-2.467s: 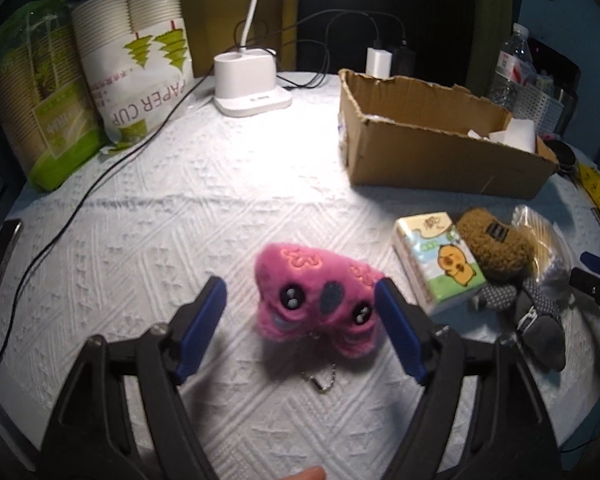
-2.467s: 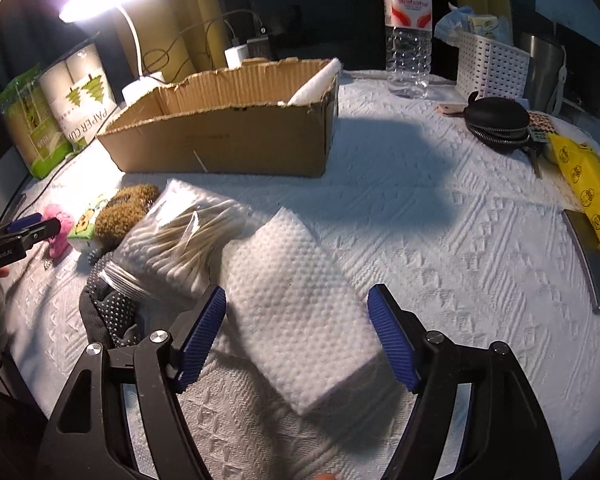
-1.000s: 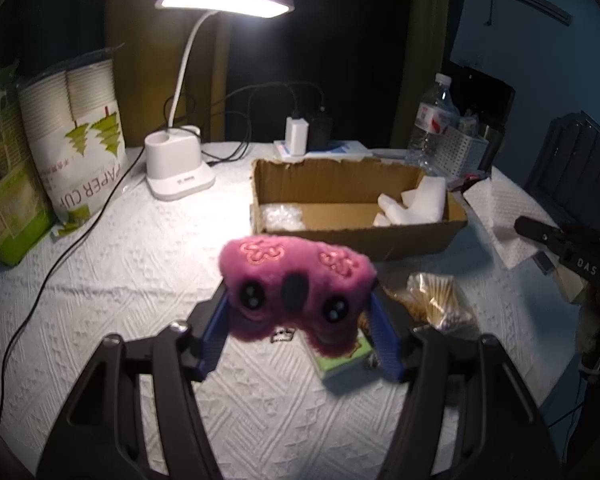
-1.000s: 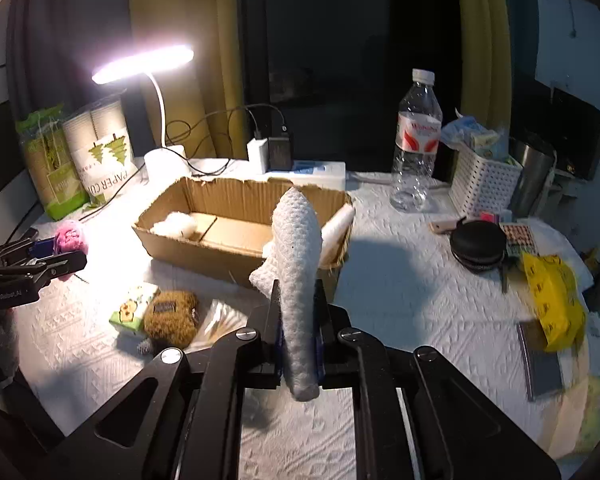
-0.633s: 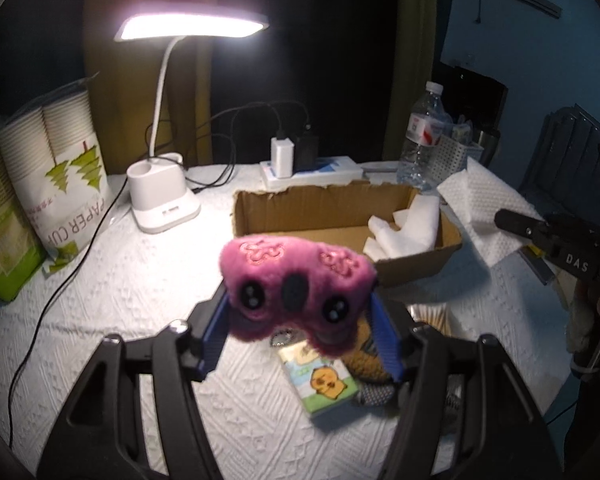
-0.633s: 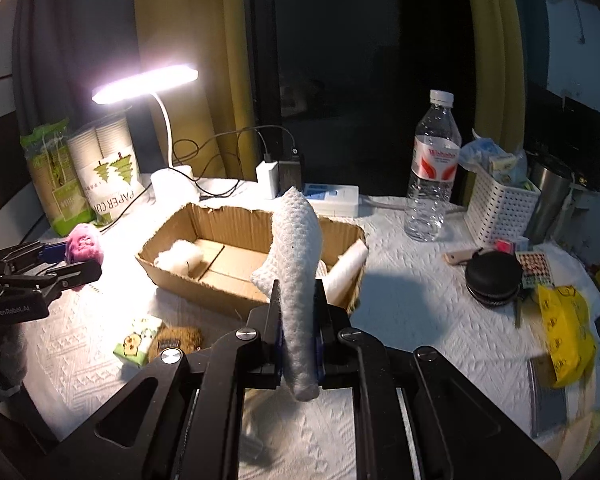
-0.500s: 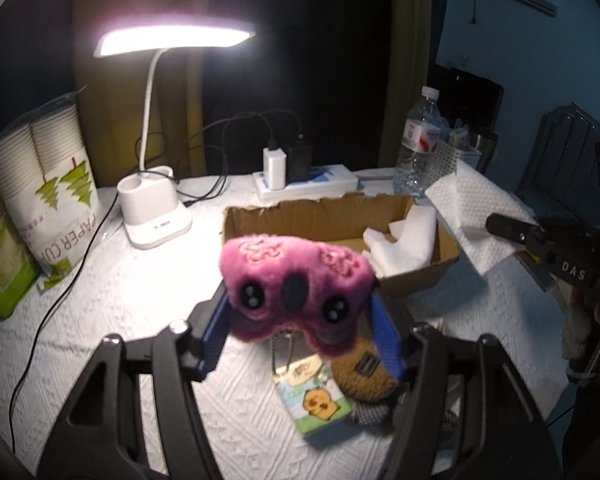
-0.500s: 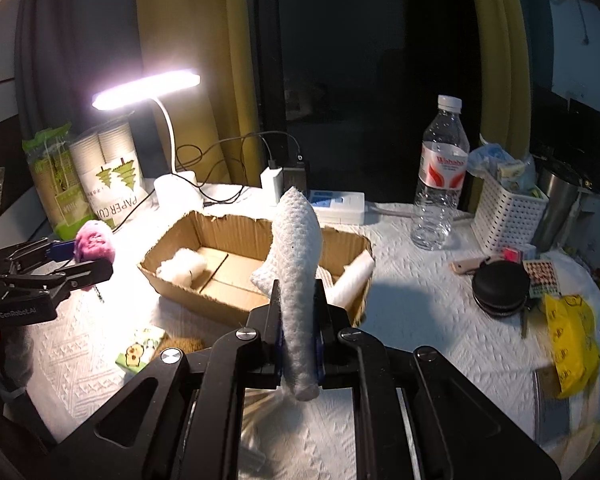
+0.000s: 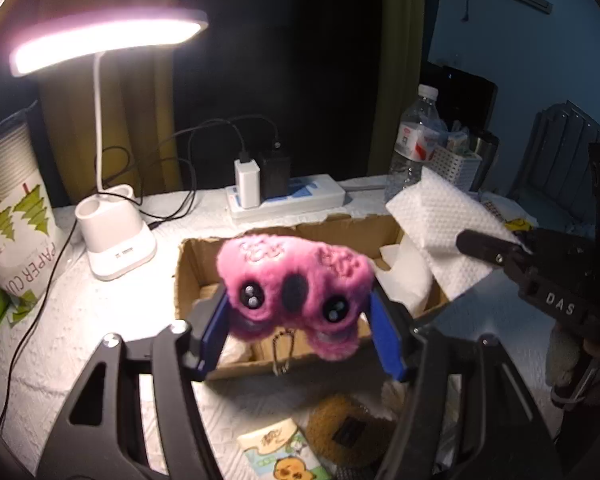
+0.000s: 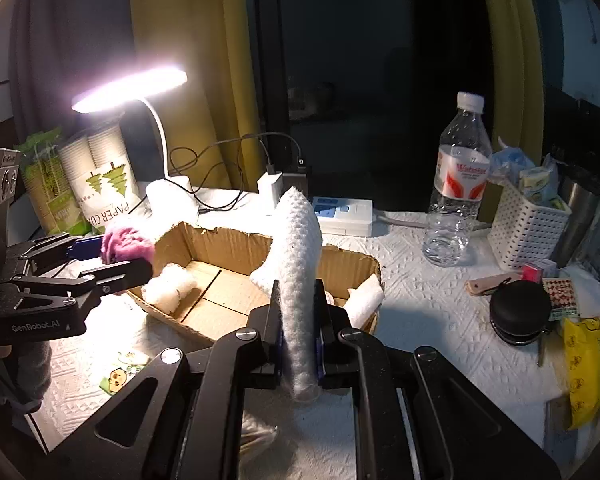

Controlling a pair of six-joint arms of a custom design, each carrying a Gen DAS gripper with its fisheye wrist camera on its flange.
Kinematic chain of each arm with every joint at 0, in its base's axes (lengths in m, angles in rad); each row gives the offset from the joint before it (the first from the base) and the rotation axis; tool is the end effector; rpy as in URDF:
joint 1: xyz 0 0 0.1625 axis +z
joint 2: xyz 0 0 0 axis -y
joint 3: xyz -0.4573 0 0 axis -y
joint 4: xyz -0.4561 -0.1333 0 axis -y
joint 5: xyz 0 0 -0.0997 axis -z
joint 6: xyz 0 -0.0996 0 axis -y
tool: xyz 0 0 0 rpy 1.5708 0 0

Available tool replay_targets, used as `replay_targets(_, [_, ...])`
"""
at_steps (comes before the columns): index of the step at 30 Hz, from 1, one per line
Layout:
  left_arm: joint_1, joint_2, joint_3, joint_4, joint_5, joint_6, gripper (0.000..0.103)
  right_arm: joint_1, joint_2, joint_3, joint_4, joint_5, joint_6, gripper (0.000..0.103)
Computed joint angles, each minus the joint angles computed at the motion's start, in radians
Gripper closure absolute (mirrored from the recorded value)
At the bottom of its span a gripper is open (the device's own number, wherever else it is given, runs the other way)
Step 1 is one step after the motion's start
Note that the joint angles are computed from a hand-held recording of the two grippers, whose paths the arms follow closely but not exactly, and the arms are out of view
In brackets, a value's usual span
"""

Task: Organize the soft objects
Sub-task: 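Lower the pink plush and white towel into the box and release both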

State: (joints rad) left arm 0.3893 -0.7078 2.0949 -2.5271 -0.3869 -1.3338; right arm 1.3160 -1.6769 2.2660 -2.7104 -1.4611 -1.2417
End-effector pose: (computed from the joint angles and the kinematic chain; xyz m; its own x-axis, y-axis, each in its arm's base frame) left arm -0.3822 -0.4006 -0.0644 -0.7668 -0.2188 -0.6035 0.4060 0.5630 -0.7199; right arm 0.0217 -0.4888 0.3316 -0.5188 -0.7174 0.4649 -0.8545 0.4512 -0.2574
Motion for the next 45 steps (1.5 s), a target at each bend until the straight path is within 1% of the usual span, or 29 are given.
replay_targets(6, [0.055, 0.044, -0.022, -0.144, -0.019, 0.116, 0.040, 0.015, 0.065, -0.016, -0.038, -0.032, -0.002, 0.091])
replay_targets(11, [0.094, 0.078, -0.038, -0.252, -0.050, 0.207, 0.040, 0.019, 0.125, -0.022, -0.090, -0.080, 0.000, 0.091])
replay_targets(14, [0.113, 0.094, -0.050, -0.283, -0.063, 0.236, 0.039, 0.019, 0.153, -0.031, -0.109, -0.106, 0.014, 0.091])
replay_targets(17, [0.130, 0.098, -0.059, -0.260, -0.076, 0.224, 0.038, 0.022, 0.178, -0.033, -0.141, -0.137, 0.022, 0.091])
replay_targets(20, [0.141, 0.103, -0.061, -0.273, -0.090, 0.233, 0.037, 0.028, 0.206, -0.031, -0.180, -0.180, 0.015, 0.091])
replay_targets(22, [0.144, 0.103, -0.060, -0.275, -0.096, 0.232, 0.035, 0.029, 0.216, -0.028, -0.199, -0.195, 0.011, 0.091])
replay_targets(23, [0.145, 0.103, -0.060, -0.279, -0.097, 0.235, 0.033, 0.031, 0.221, -0.026, -0.211, -0.205, 0.010, 0.089])
replay_targets(25, [0.143, 0.103, -0.059, -0.286, -0.092, 0.237, 0.030, 0.033, 0.224, -0.023, -0.226, -0.213, 0.006, 0.079])
replay_targets(27, [0.141, 0.102, -0.060, -0.281, -0.089, 0.235, 0.026, 0.033, 0.217, -0.022, -0.215, -0.205, 0.011, 0.064])
replay_targets(29, [0.136, 0.097, -0.062, -0.251, -0.080, 0.211, 0.023, 0.035, 0.210, -0.015, -0.233, -0.202, 0.006, 0.057])
replay_targets(32, [0.122, 0.088, -0.053, -0.241, -0.072, 0.193, 0.023, 0.039, 0.196, -0.014, -0.231, -0.196, 0.012, 0.056])
replay_targets(36, [0.097, 0.070, -0.042, -0.195, -0.055, 0.139, 0.023, 0.046, 0.169, -0.004, -0.232, -0.189, 0.018, 0.055])
replay_targets(41, [0.061, 0.052, -0.030, -0.136, -0.045, 0.082, 0.023, 0.051, 0.115, 0.019, -0.204, -0.169, 0.026, 0.055])
replay_targets(45, [0.023, 0.030, -0.011, -0.078, -0.031, 0.012, 0.023, 0.053, 0.071, 0.040, -0.184, -0.158, 0.026, 0.053])
